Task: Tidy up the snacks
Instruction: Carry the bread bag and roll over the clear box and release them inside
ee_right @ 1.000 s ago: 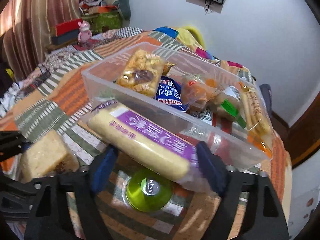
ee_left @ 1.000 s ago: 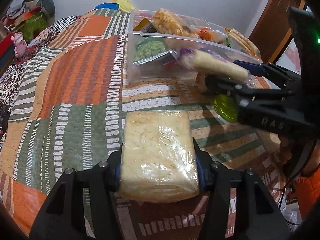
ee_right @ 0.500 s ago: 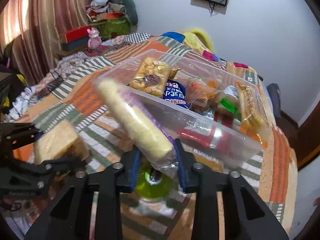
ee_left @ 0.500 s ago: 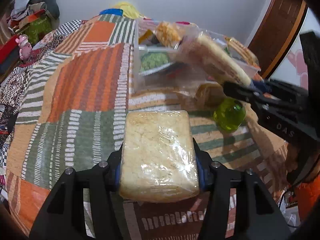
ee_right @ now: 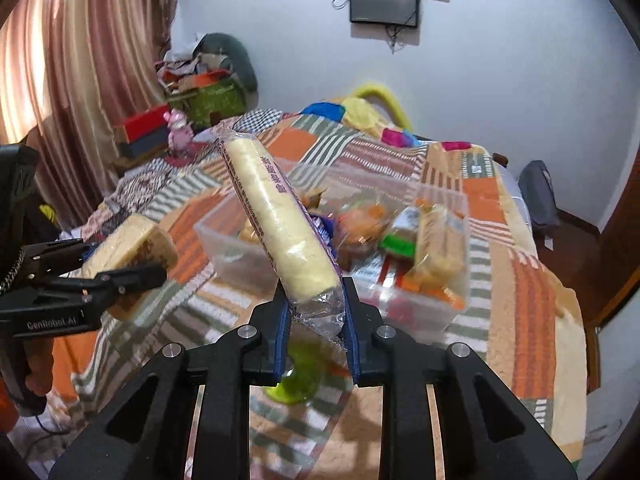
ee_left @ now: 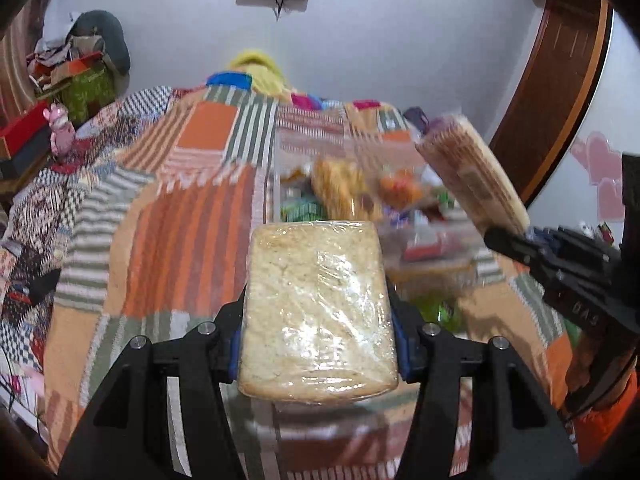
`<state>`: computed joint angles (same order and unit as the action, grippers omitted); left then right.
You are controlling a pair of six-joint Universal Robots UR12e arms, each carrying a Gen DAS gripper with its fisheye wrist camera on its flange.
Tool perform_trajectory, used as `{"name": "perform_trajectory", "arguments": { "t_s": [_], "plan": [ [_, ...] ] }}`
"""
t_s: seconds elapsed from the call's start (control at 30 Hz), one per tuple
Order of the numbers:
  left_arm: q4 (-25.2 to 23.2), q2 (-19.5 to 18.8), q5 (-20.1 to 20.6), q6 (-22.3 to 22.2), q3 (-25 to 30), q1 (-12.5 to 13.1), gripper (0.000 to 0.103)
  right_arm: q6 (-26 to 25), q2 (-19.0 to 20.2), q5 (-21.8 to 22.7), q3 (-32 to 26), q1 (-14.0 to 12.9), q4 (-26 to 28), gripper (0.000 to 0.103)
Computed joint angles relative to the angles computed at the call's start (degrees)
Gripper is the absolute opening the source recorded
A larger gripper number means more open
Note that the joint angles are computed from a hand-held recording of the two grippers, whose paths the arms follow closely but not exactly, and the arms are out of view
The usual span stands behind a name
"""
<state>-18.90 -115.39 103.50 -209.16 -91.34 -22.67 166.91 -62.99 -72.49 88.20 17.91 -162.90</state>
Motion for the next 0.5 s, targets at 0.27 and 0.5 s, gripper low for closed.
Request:
{"name": "perform_trajectory", "arguments": {
  "t_s": [0.27, 0.5],
  "plan": [
    [-1.97, -3.25, -0.53, 0.70, 5.99, 1.71, 0.055, 4.71, 3.40, -0.60, -5.15, -0.03, 1.95, 0.021],
    [-6.68, -6.99, -0.47, 1.63, 10.86, 2.77, 0.055, 5.62, 5.96, -0.58, -8.99, 0.40, 5.91, 0.021]
  ]
}}
